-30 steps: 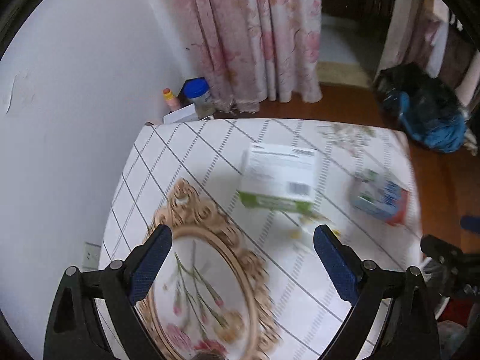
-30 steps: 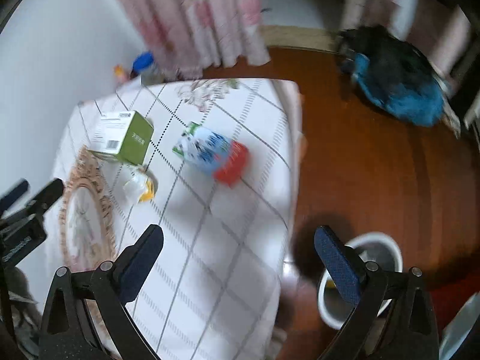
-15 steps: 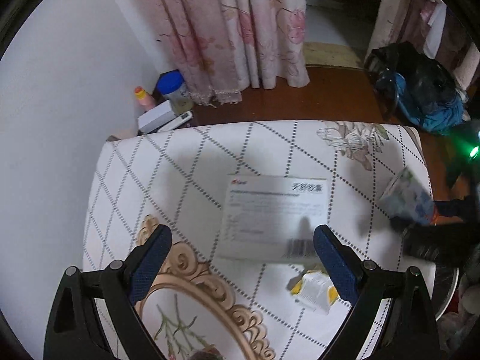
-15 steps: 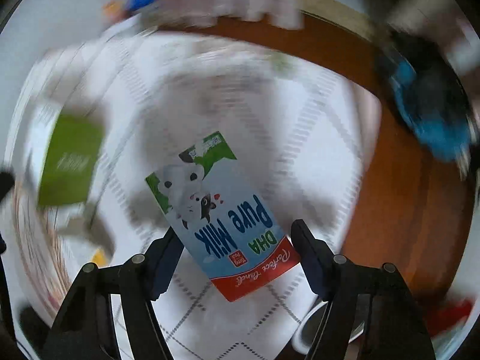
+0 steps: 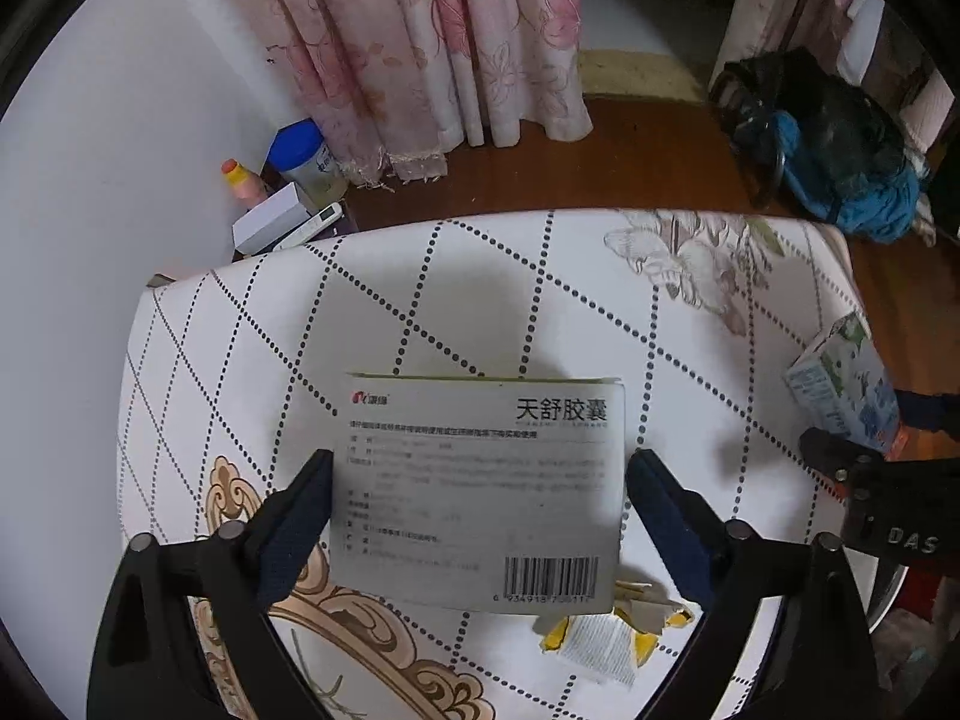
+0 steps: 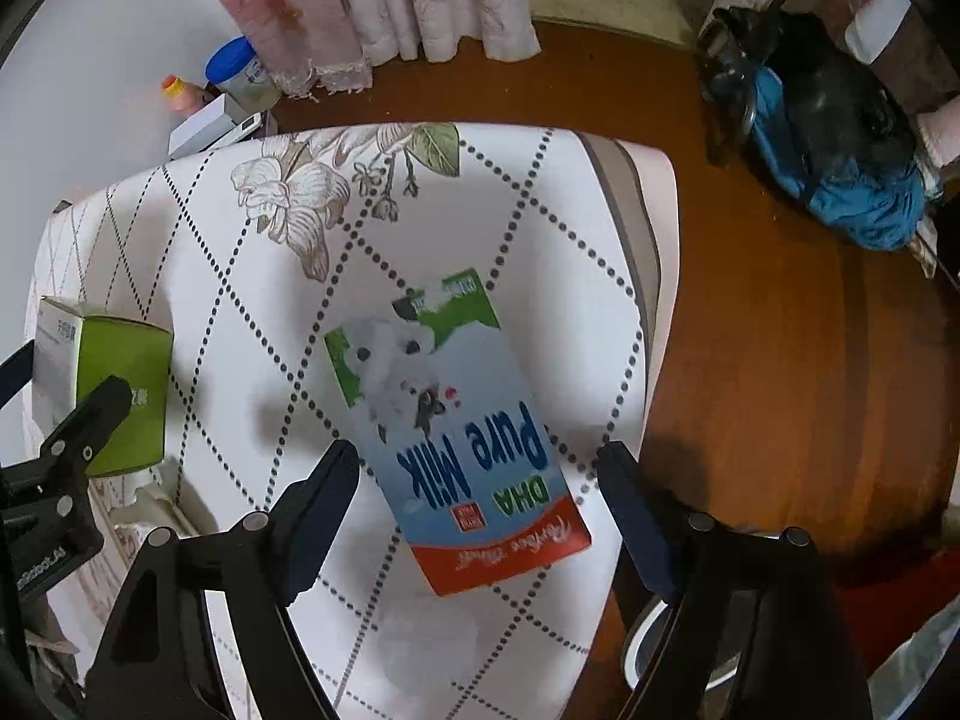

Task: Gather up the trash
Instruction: 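Lift the green box and milk carton and carry them toward the bin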

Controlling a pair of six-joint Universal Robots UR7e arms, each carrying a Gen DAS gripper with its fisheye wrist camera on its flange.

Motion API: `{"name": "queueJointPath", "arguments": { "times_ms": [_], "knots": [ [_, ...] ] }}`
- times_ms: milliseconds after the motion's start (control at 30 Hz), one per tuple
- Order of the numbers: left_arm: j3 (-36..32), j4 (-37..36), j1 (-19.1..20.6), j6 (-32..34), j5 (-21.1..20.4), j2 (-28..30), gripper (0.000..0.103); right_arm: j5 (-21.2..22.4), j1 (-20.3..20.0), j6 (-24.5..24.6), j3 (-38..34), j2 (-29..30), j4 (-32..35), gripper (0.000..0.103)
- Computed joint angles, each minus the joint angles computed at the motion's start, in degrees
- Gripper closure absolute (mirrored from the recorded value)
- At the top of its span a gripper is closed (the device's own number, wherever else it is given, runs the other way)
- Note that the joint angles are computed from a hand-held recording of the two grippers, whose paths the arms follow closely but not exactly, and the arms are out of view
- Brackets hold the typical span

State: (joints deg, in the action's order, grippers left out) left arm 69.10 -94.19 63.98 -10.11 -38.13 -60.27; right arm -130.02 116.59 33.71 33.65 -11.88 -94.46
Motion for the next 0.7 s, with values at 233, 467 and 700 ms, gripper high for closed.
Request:
{"name": "queueJointPath", "arguments": {
  "times_ms": [233, 467, 700],
  "knots": [
    [3.08, -8.90, -0.48, 4.96, 0.56, -1.63, 0.015, -3.79, 1.27, -2.23, 0.27, 1.29, -3.09, 0.043],
    [6.08, -13.96, -1.75, 6.79, 1.73, -4.06, 0.015, -4.01, 2.11, -1.01, 5.39, -1.01, -8.80, 0.049],
    [10.49, -18.41, -5.17, 6.98, 3.07, -9.54, 0.015, -3.78, 5.37, -0.67, 17.74, -7.67, -22.17, 0.050]
  ]
}}
